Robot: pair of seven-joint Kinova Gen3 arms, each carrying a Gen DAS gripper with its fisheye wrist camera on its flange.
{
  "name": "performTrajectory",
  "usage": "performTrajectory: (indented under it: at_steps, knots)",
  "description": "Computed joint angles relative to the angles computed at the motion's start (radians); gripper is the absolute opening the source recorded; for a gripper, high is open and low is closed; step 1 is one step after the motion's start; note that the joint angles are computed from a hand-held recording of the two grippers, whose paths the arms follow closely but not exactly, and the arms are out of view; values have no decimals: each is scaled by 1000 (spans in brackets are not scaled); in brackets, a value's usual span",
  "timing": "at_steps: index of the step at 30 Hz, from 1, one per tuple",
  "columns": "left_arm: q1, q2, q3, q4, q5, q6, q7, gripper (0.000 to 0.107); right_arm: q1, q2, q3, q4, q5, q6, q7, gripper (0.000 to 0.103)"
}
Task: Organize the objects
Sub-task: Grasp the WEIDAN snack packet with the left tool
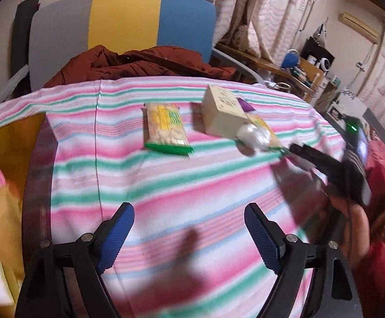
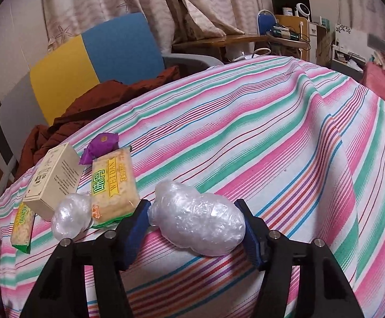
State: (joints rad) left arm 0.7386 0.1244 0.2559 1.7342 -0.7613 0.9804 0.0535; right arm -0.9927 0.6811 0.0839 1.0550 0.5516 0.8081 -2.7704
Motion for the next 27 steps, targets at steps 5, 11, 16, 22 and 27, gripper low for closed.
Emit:
performTrajectory:
  at_steps: [5, 11, 16, 22, 27]
  knots:
    - [-38, 61, -41, -87, 14, 33, -91, 87, -8, 10, 5, -14, 9, 15, 0, 64]
    - [-55, 164, -108, -213, 24, 108, -210, 87, -12, 12, 10, -9, 20, 8, -13, 64]
    - [-67, 213, -154, -267, 58, 109, -277, 87, -17, 20, 13, -19, 29, 18, -15, 64]
    - [-65, 252, -191, -301, 49, 89, -306, 91, -18, 18, 16, -10, 35, 5, -24, 65]
    - [-58, 271, -224, -299, 46, 60, -294, 91, -20, 14, 19, 3, 42, -9, -39, 65]
